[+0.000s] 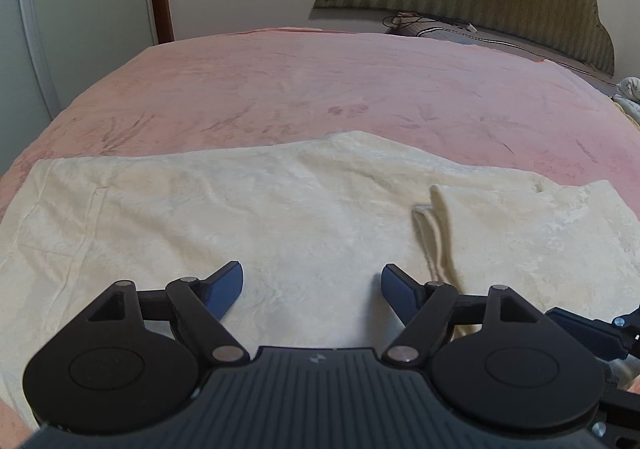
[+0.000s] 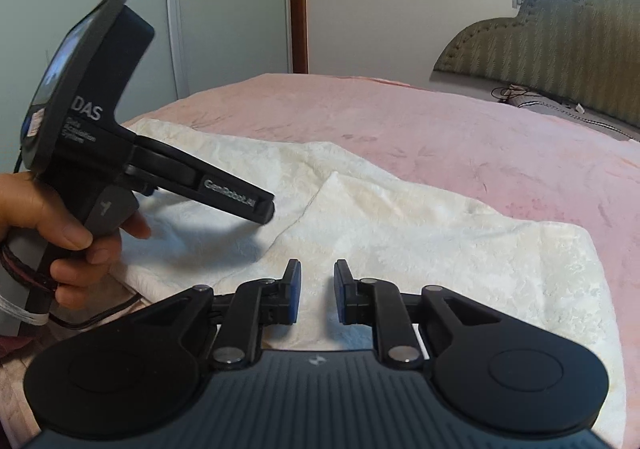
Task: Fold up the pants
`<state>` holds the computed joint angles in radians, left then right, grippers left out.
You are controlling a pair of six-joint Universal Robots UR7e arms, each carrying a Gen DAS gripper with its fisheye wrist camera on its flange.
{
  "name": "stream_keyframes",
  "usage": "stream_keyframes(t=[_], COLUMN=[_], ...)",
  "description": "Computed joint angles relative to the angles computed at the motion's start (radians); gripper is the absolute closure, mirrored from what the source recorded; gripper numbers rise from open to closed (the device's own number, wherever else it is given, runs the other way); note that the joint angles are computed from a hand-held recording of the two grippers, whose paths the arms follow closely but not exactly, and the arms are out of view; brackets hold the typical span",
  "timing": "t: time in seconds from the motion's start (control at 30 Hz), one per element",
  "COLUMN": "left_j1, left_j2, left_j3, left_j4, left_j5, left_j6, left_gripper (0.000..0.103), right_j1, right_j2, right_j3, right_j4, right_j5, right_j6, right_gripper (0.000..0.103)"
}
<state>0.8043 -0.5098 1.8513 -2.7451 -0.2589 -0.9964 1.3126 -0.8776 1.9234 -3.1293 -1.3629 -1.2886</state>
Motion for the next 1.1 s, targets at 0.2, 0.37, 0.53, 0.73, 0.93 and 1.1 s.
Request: stream_keyframes(t=[0.2,0.37,0.53,0.73,0.93,1.1], left_j1=[-0.006,-0.003,0.0,0.002,0.002,0.001], left_j2=[-0.002,0.007,0.015,0.021,0.03,0.036], left_j3=[0.018,0.008,0.006,0.009,0.016,0.02], left_j4=[0.026,0.067,0.071,0.052,-0.008,-0.04], left_j5=[0.025,0.045,0.053,0.06,0.061,0.065], left_j6=[-0.04,-0.078,-0.093,-0.083,-0.046,-0.024], left_gripper=[0.016,0.009,0.005,0.003,0.002,0.001], right_j1=[-0.012,-0.003,-0.012,-0.016,-0.008,-0.003], right_j2=[0.033,0.063,0.066,0.067,0.073,0.08], right_j3=[-0.007,-0.053,-0.027,-0.031,-0.022,-0.021], right_j4=[-0.142,-0.171,-0.199,-0.191,-0.215,-0.232], right_j5=[0.056,-0.032,-0.031,-0.036,-0.052,-0.063], right_j6=[0.089,0.16,0.101,0.106,0.108,0.115], right_gripper=[0.086,0.054,0.029,0.026,0.023,0.02])
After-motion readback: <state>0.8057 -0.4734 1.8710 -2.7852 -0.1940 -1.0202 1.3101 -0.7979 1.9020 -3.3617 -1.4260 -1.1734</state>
